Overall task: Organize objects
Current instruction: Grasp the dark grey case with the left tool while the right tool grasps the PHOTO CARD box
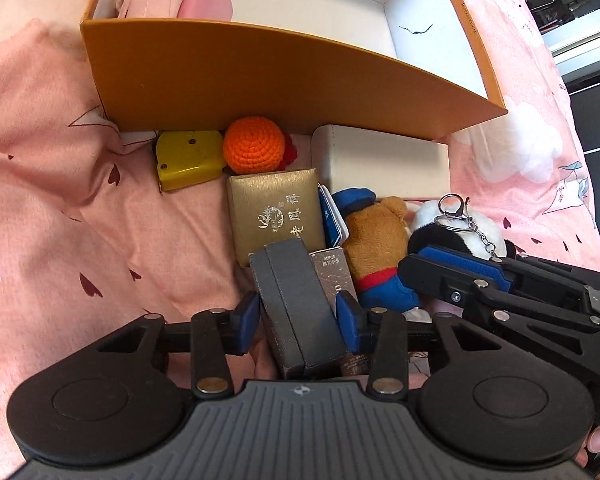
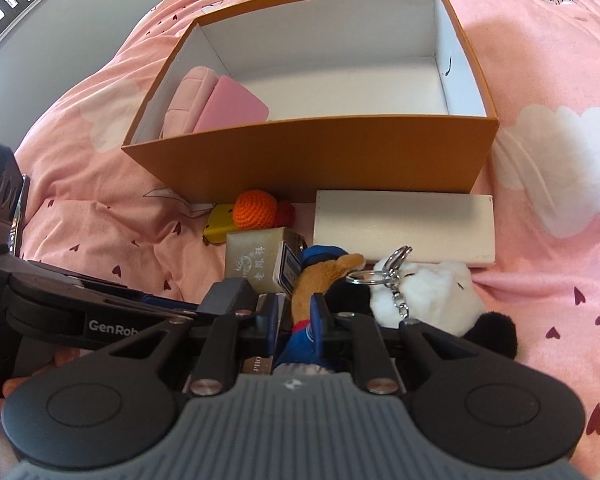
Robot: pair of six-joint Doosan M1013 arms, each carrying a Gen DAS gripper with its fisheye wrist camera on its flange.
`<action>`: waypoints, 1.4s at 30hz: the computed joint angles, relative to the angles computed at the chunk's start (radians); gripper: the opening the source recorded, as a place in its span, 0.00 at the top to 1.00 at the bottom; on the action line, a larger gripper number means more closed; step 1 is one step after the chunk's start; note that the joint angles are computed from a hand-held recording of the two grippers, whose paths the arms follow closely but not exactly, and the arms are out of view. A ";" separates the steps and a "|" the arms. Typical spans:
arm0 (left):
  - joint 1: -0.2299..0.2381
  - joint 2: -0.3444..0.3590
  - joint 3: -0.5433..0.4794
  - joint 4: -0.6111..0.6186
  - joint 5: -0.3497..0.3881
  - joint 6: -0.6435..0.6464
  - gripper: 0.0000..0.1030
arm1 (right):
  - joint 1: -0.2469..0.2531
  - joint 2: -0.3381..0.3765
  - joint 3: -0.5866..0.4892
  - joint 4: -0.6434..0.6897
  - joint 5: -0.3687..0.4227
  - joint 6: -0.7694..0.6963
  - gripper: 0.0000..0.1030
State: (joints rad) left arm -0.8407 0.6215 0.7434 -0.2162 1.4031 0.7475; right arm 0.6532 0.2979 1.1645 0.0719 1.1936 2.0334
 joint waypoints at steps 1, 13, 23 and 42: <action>0.000 -0.002 0.003 0.001 -0.003 -0.001 0.55 | 0.000 0.000 -0.001 -0.001 0.001 0.000 0.82; -0.020 -0.042 0.024 0.113 -0.014 -0.023 0.61 | 0.013 0.021 -0.033 0.019 0.032 -0.079 0.80; -0.026 -0.062 0.036 0.179 -0.023 -0.030 0.63 | 0.036 0.111 -0.150 0.020 0.230 -0.148 0.67; -0.019 -0.069 0.060 0.146 -0.034 -0.020 0.63 | 0.066 0.171 -0.199 -0.050 0.330 -0.142 0.69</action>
State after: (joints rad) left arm -0.8602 0.5529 0.8030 -0.0704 1.3696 0.7273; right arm 0.7188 0.4685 0.9650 0.0214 1.5232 1.8913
